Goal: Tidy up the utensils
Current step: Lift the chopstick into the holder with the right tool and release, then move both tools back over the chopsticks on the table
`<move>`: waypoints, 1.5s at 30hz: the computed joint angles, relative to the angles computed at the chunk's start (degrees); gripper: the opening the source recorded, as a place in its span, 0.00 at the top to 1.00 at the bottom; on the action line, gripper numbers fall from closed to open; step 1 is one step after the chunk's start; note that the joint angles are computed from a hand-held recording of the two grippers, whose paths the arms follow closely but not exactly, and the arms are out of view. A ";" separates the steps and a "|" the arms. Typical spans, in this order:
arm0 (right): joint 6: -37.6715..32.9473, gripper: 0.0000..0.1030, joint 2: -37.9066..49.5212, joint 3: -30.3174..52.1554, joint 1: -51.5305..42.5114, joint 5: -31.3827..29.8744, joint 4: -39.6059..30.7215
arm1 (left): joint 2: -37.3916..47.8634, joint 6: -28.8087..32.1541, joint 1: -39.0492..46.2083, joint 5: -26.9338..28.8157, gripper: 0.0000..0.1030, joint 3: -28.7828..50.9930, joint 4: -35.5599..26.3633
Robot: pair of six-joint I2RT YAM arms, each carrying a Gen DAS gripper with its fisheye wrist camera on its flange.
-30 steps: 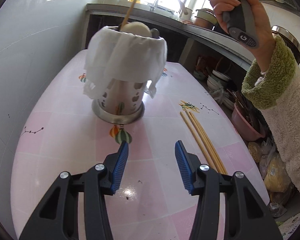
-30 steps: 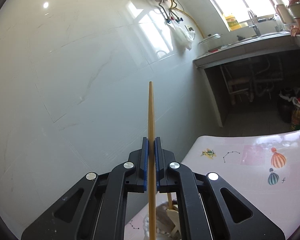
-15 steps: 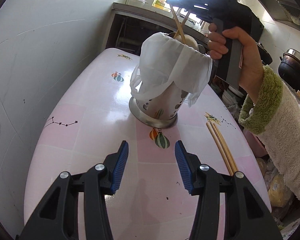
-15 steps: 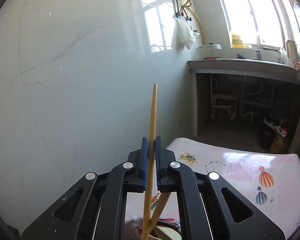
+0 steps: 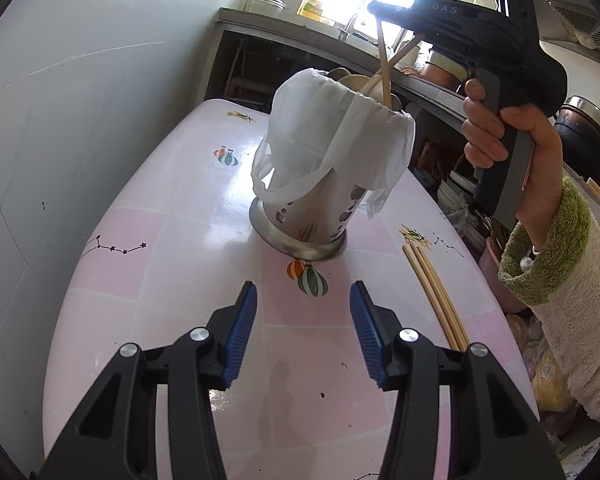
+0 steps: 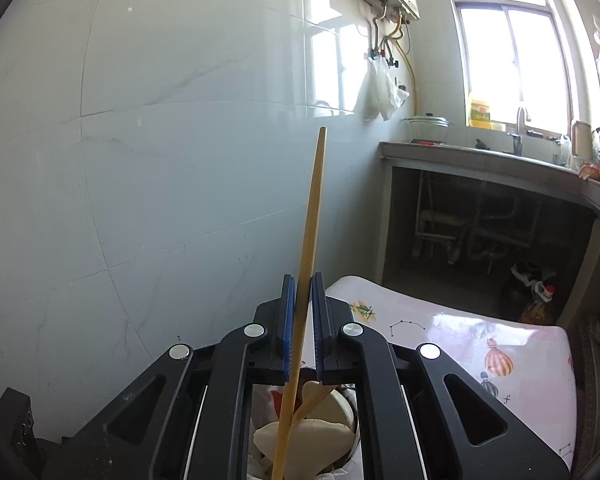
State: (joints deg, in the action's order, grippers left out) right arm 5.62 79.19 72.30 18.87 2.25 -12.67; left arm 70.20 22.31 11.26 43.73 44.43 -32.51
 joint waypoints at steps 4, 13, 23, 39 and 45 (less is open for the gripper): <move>2.16 0.79 -1.56 0.46 -1.64 -3.64 -0.85 | -2.27 -0.62 -0.69 -0.40 0.55 -0.64 0.00; 4.55 0.77 -8.23 -1.77 -3.48 -6.33 -2.26 | -5.54 -0.46 -0.93 -0.30 0.55 -1.49 -1.22; 10.67 0.64 -27.70 -11.78 -10.46 -8.89 -13.26 | -8.84 1.52 -2.06 0.07 0.54 -1.97 -4.67; 22.00 0.85 -47.49 -42.80 -13.33 -9.88 -36.74 | -16.37 -4.31 -17.76 -4.84 0.55 -9.93 -4.36; 22.35 0.88 -47.16 -45.43 -11.88 -10.14 -33.89 | -16.59 -9.56 -25.55 -9.04 0.55 -10.45 -0.42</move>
State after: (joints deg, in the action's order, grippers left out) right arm 27.97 32.03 26.88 6.99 -7.89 -46.57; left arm 53.61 12.75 -14.30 34.70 33.99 -32.93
